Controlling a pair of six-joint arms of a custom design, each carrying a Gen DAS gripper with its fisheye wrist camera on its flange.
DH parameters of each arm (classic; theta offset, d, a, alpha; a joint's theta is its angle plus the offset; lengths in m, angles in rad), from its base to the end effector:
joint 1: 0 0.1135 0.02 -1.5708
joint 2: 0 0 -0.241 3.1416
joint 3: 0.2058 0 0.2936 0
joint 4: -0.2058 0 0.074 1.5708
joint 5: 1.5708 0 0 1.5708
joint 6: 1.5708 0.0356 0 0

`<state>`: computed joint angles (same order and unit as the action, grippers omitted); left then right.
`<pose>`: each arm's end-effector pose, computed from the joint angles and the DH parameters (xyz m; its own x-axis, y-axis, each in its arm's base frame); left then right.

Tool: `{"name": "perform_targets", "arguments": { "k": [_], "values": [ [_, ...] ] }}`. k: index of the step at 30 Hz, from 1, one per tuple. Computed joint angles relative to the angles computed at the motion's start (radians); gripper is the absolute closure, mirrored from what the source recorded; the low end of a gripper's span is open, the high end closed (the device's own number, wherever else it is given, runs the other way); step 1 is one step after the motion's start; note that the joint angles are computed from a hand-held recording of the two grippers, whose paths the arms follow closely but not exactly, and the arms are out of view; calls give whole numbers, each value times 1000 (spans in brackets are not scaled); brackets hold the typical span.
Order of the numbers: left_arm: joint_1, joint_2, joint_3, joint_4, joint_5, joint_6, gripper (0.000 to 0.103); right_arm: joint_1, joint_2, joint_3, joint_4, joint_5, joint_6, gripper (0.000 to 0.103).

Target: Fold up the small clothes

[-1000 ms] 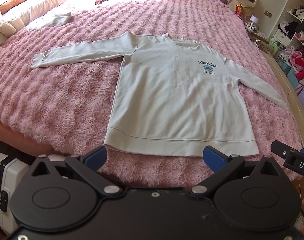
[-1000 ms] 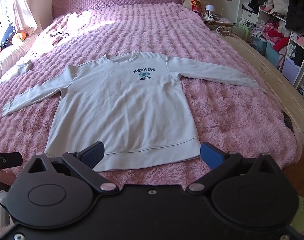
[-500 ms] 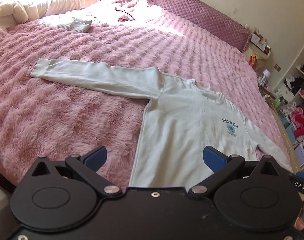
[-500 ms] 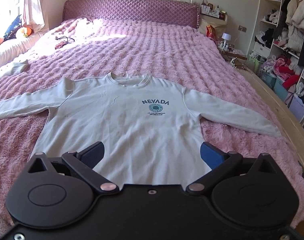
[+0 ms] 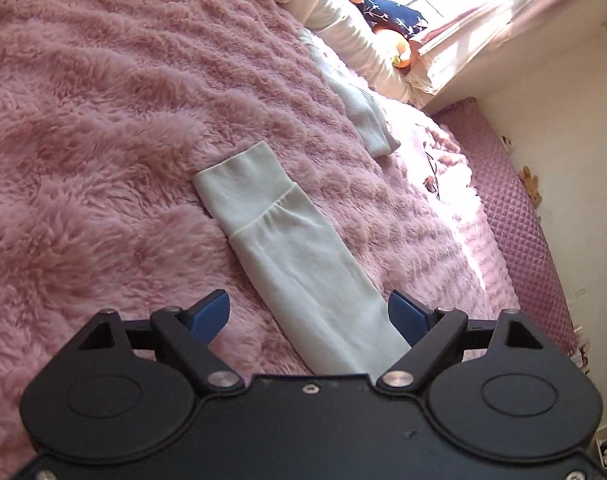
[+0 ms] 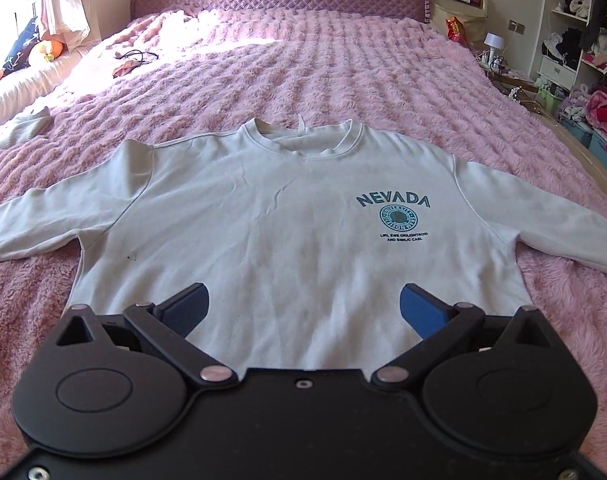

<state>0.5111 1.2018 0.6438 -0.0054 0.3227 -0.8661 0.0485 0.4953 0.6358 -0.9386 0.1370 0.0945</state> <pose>0.2670 0.1368 0.1794 -0.1265 -0.8993 -0.4187 -0.5039 0.4218 -0.7538 0.1605 0.0029 0.2495 -0.7075 0.0593 -0.7042 0.1145 0.9929 -0.0315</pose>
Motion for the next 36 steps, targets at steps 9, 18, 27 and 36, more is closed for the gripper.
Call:
{"name": "perform_targets", "arguments": {
  "k": [9, 18, 27, 36],
  "values": [
    [24, 306, 114, 221, -55, -101, 54, 78, 185, -27, 112, 65, 48, 0],
    [-13, 240, 140, 165, -21, -96, 96, -11, 201, -54, 163, 14, 46, 0],
    [-490, 98, 299, 162, -52, -126, 97, -395, 115, -53, 113, -238, -138, 0],
    [-1128, 651, 837, 196, -113, -169, 54, -914, 212, -5, 91, -510, -434, 0]
  ]
}}
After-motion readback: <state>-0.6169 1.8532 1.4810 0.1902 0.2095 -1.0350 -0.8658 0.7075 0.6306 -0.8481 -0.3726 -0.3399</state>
